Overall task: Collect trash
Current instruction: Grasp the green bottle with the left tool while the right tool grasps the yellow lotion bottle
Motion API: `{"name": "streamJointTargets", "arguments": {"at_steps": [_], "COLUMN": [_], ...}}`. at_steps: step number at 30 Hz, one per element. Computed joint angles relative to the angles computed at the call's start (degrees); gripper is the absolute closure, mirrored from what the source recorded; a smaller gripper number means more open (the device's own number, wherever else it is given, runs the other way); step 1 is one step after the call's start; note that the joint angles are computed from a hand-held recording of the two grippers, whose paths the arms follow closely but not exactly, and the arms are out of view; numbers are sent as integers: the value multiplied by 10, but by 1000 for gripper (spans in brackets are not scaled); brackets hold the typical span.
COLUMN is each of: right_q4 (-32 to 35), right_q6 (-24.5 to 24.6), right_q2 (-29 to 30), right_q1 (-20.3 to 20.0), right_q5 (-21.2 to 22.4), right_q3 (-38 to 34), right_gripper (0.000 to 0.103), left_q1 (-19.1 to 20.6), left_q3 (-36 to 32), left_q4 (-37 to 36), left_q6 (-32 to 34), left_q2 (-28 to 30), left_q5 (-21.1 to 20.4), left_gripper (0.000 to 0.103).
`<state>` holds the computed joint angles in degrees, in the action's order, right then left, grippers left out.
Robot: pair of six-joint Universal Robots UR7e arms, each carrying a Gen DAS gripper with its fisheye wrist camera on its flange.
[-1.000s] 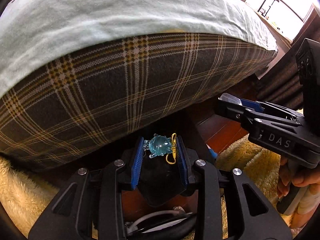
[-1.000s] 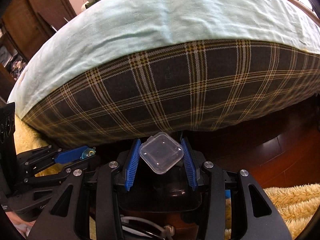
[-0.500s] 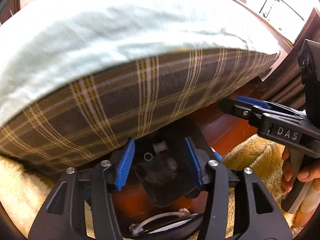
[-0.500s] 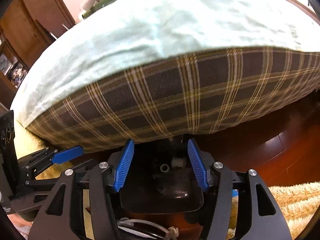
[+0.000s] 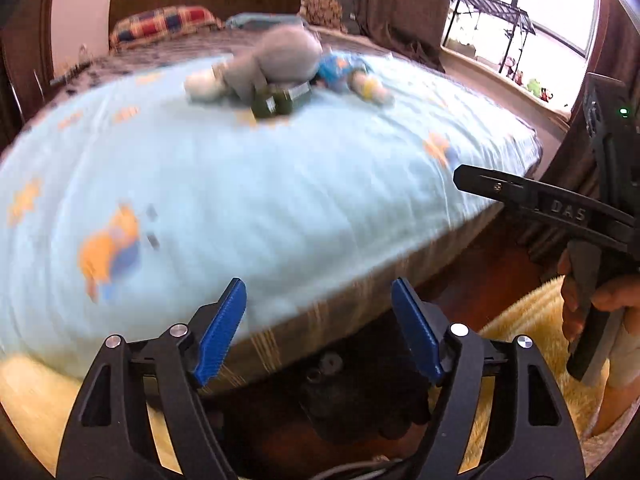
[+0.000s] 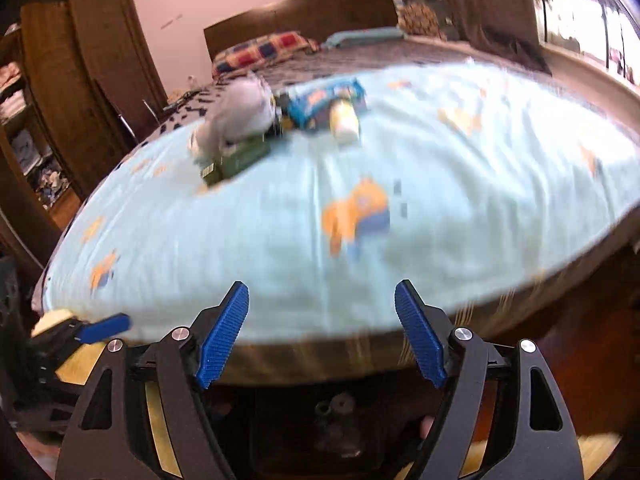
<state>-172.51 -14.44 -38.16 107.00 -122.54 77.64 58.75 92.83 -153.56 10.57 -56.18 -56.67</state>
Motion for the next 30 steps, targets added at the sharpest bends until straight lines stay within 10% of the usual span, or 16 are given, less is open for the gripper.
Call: {"name": "streamJointTargets", "arguments": {"at_steps": [17,30], "right_q4": [173,363], "right_q6": [17,27], "right_q2": [184,327], "right_q1": [-20,-26], "right_q5": [-25,-36], "right_q3": [-354,-656], "right_gripper": [27,47], "left_q1": [43,54], "left_q3": [-268,-485], "left_q4": [84,194], "left_q6": [11,28], "left_q2": [156,281], "left_q5": [-5,-6], "left_gripper": [27,39]}}
